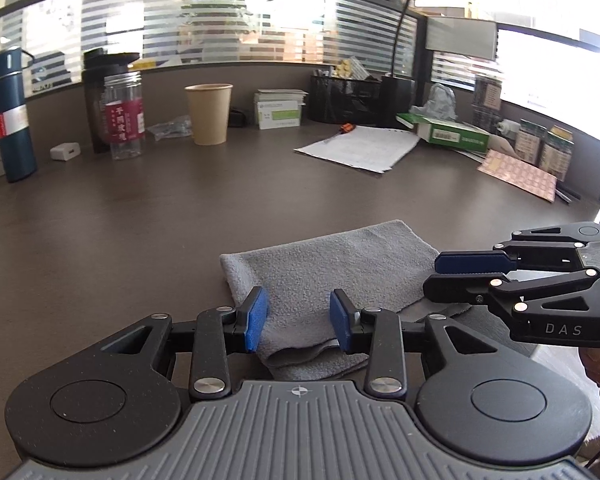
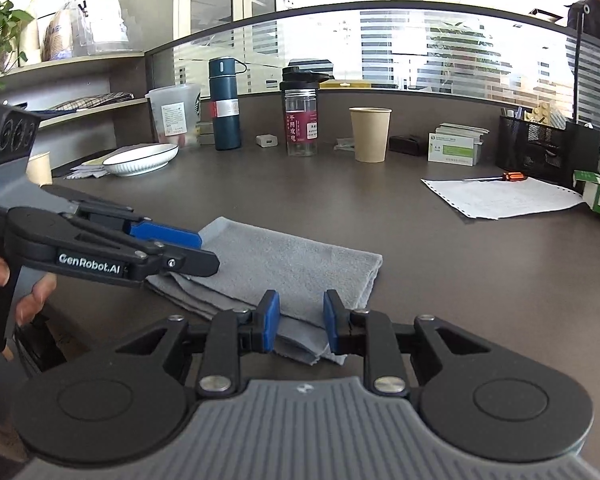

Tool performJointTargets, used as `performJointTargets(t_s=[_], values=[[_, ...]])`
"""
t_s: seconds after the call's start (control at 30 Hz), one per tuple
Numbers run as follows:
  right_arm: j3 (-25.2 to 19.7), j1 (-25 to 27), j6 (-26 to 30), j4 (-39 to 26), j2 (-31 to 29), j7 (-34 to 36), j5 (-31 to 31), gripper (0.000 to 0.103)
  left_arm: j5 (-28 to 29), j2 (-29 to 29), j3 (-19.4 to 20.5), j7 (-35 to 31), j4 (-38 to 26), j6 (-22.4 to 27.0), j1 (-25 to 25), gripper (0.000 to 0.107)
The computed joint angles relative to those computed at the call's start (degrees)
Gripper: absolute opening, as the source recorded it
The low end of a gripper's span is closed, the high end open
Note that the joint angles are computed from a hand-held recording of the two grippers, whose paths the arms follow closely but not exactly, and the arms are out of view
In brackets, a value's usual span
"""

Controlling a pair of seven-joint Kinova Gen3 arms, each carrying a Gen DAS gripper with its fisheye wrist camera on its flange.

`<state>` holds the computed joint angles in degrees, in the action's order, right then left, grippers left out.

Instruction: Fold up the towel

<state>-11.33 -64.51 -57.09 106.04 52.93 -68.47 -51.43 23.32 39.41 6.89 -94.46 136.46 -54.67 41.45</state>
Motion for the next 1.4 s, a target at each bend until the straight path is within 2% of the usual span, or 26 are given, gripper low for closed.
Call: performJointTargets(t_s=[0.13, 0.23, 0.33, 0.43, 0.57, 0.7, 0.87, 1.1, 1.4], values=[[0.56, 1.85, 3.79, -2.56, -0.16, 1.86, 0.75, 0.025, -0.28, -0.47, -0.7, -0.99, -2.74, 3.75, -1.99, 0.044], [1.22, 3.33, 8.25, -4.81, -0.66, 3.74, 0.76, 0.03, -1.36, -0.81, -0.69, -0.4, -4.8, 6.75, -4.27, 0.044], [1.41, 4.99, 13.1, -5.59, -2.02, 2.99, 1.3, 0.031, -2.02, -1.01, -0.74, 0.3, -5.61, 8.05, -5.19, 0.044], [2.58, 4.49, 14.13, -5.66, -2.22, 2.28, 1.22, 0.031, -1.23, -0.68, -1.27, -0.02, -5.23, 6.95, -4.11, 0.044], [2.97, 3.69, 12.49, -4.25, -2.26, 0.05, 2.21, 0.031, -1.41, -0.65, -0.98, 0.76, -4.36, 5.74, -4.22, 0.046], [2.71, 3.4, 9.17, -2.27, -2.22, -3.29, 3.54, 0.032, -1.61, -0.81, -0.62, 2.33, -2.99, 3.98, -4.44, 0.06], [2.47, 2.92, 4.46, -0.18, -2.42, -5.63, 2.64, 0.034, 4.16, -0.53, -1.77, 1.2, -1.85, 0.68, -1.14, 0.07], [1.89, 2.53, 0.41, 0.1, -2.43, -3.69, -2.33, 0.039, 7.95, -0.94, -1.61, 2.79, 0.66, -4.35, -0.2, 0.083], [0.45, 3.92, -2.44, -1.29, -2.29, -0.79, -6.97, 0.057, 13.9, -2.38, -2.09, 3.9, 0.18, -3.48, -1.17, 0.092]])
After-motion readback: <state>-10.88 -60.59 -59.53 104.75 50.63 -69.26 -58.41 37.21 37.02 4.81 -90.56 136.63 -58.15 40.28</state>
